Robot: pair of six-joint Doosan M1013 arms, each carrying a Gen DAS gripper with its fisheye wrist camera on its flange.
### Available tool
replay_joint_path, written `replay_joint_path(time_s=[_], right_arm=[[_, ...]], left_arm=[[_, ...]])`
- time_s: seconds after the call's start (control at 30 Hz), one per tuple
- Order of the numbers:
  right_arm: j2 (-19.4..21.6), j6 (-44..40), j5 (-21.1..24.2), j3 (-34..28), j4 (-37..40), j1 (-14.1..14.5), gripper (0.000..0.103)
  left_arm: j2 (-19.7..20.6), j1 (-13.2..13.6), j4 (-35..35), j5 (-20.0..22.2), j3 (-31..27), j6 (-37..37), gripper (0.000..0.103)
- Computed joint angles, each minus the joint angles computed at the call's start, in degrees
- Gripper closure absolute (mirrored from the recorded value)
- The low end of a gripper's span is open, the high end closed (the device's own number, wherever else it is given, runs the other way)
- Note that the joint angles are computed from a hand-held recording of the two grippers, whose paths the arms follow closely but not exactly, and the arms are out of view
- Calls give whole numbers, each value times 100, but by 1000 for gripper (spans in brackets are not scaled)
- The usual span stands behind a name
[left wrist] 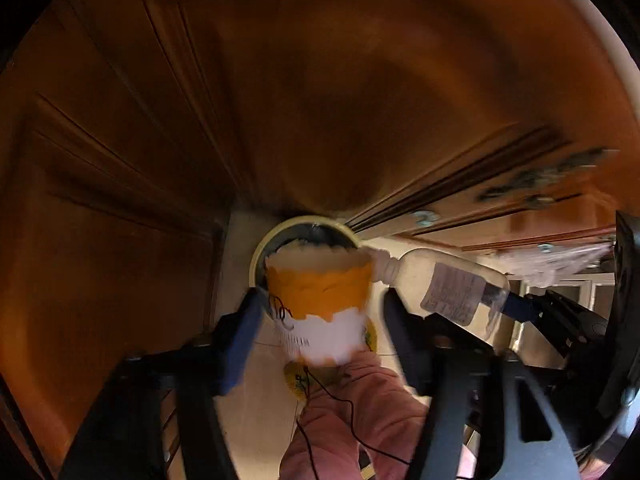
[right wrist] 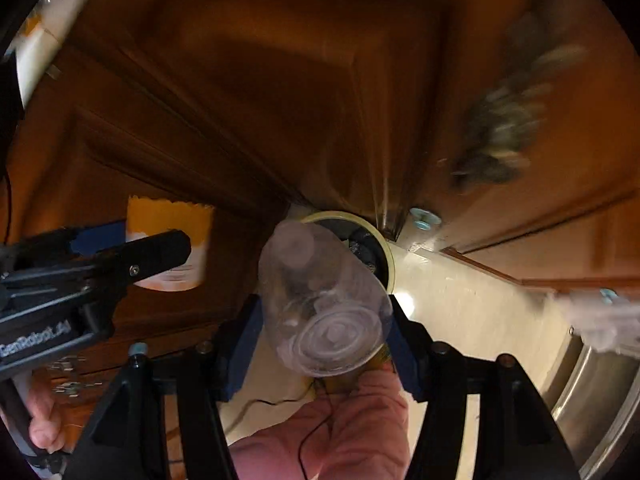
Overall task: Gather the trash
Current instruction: 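Carry the bottle and cup down to the floor bin and open both grippers, then raise both open grippers from the bin back to the counter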
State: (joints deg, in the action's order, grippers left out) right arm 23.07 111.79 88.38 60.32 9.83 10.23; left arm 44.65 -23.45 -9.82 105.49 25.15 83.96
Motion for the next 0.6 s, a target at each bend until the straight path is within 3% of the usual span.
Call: replay_joint_path(time_s=[0.03,0.23,0.47,0.6], right_arm=[[53,-127,-26,62,-46,18,42],[324,-620,114,40,-343,130,42],[272,-818,278,-74,-179,67,42],[141,-797,4,-71,-52,60,42]], left_arm=[[-7,5,11,-70,109,-20,23],[-33,18,358,-225,501,-18,23],[-283,97,382,-531,782,-68,23],[-441,107,402,-707,878,-55,23]])
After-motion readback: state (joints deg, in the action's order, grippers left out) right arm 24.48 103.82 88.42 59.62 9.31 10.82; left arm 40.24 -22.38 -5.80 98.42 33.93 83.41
